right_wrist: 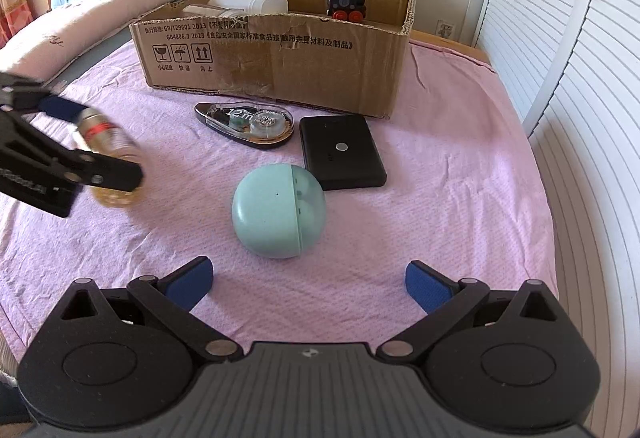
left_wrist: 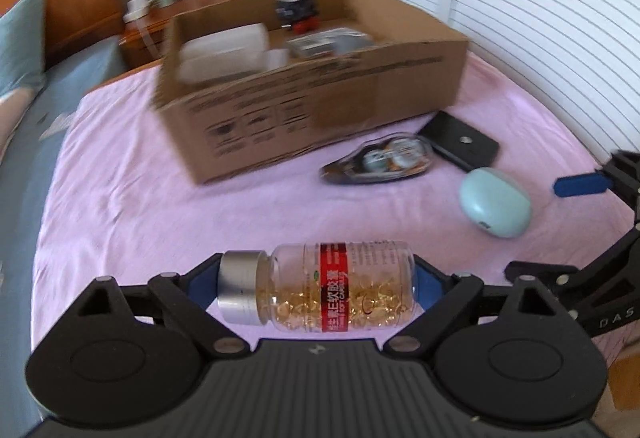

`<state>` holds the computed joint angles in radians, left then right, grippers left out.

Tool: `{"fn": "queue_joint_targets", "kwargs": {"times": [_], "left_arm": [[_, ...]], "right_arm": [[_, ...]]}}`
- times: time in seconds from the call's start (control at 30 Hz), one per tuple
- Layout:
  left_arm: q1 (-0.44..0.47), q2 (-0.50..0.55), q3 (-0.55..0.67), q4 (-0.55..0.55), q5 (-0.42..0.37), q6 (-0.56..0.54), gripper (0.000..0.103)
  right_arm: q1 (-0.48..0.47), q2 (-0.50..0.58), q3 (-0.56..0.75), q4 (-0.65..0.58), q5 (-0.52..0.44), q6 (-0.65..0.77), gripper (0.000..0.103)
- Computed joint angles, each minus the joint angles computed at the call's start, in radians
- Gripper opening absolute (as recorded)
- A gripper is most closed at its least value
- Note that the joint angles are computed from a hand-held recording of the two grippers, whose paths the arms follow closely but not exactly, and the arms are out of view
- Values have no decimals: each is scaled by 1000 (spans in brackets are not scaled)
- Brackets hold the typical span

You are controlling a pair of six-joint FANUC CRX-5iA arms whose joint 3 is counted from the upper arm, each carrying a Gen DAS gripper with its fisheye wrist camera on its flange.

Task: Organize rigid objects
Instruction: 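Lower the right gripper onto the teal round case and close it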

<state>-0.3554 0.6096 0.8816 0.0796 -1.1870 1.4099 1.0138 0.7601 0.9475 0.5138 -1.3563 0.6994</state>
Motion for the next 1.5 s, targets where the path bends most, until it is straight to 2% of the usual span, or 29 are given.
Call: {"fn": "queue_joint_targets", "kwargs": {"times": [0.3,0.63,1.17,1.4,1.5], "left_arm": [[6,-72,-126,-37,109,138,93],[-4,-67,-130,-71,104,187,94],[-24,-108,-185,-132,134,258,94],[-26,-117,-189,-156,125,287,94],[-28,-121,-192,-164,122,295,94]], "right_arm": [[4,-16,-44,25,33,-27,103],[-4,13,7,8,35,17,103],[-18,120,199,-50,30,167,103],[-15,118,205,-78,42,212,103],[-18,113,199,-77,49,209,98]]}}
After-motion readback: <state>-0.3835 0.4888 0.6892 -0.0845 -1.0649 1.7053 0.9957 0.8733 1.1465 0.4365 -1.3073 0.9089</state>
